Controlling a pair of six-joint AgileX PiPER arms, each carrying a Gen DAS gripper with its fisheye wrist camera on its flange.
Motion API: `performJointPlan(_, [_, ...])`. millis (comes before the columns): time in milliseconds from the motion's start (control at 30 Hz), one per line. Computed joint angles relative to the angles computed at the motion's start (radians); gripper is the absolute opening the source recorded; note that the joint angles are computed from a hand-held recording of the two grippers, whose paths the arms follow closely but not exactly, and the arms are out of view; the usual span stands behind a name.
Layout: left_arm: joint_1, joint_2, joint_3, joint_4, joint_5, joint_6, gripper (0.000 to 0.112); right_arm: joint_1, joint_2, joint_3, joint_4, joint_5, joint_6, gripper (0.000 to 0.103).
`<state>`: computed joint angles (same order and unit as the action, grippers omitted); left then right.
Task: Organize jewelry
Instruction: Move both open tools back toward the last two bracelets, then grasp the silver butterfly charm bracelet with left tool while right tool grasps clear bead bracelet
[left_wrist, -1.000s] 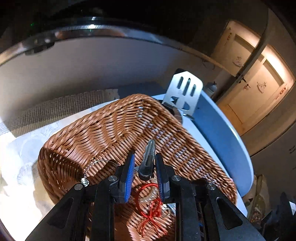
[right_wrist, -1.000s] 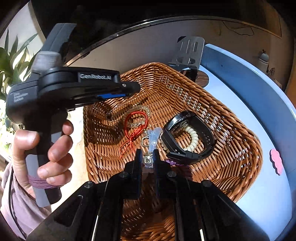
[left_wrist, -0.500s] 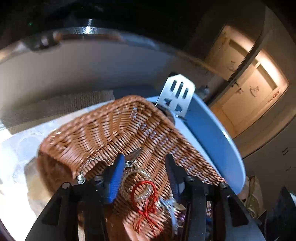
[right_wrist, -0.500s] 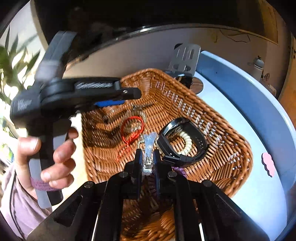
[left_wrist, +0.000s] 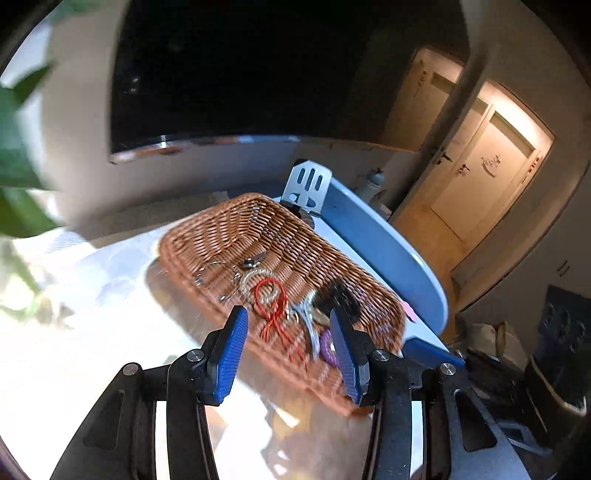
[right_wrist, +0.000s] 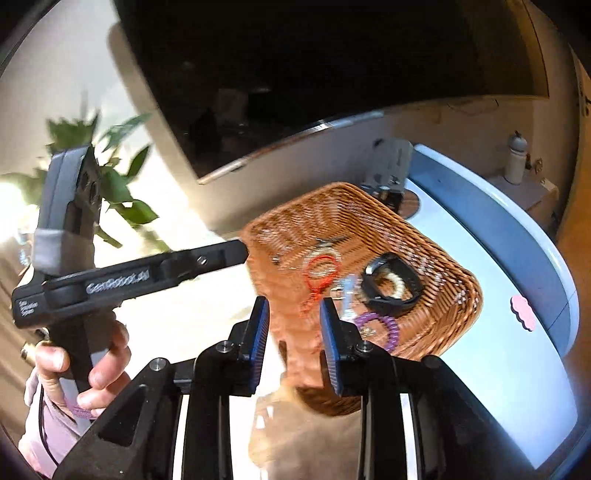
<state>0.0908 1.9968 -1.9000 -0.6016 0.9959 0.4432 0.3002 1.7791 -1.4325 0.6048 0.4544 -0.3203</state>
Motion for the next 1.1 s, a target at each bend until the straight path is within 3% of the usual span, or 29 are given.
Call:
performJointPlan(100, [0.056,-0.175,0.204,-0.058,-0.035,0.128,0.048,0.044,-0.054,0.054,0.005,-0.019,-0.011,0.033])
performJointPlan(233, [0.171,-0.445,0.473,-0.033,-0.074,0.275,0.052,0.126,-0.073,0.116,0.015,-0.065,-0.025,0.034])
performJointPlan(367, [0.418,-0.608,0.607,-0.114,-0.002,0.448,0.054,0.227,-0.004,0.131,0.066,-0.112,-0.061,0.034])
performJointPlan(467, [0.627,-0.663,0.690,-0.208,0.037,0.601,0.058,0.294,0.084,0.104,0.035,-0.143,-0.032,0.034])
performJointPlan(633, [0.918,-0.588,0.775,-0.293,0.088,0.776,0.060,0.351,0.211,0.036,0.061,-0.112,-0.032,0.034])
performJointPlan(900, [1.022,-0.331,0.851,-0.290,-0.112,0.871,0.060,0.411,0.296,-0.028,-0.202,-0.109,0.216,0.034])
performJointPlan(1100, [1.004,-0.259,0.931,-0.367,-0.256,0.963,0.060,0.439,0.315,-0.059,-0.351,-0.094,0.337,0.034])
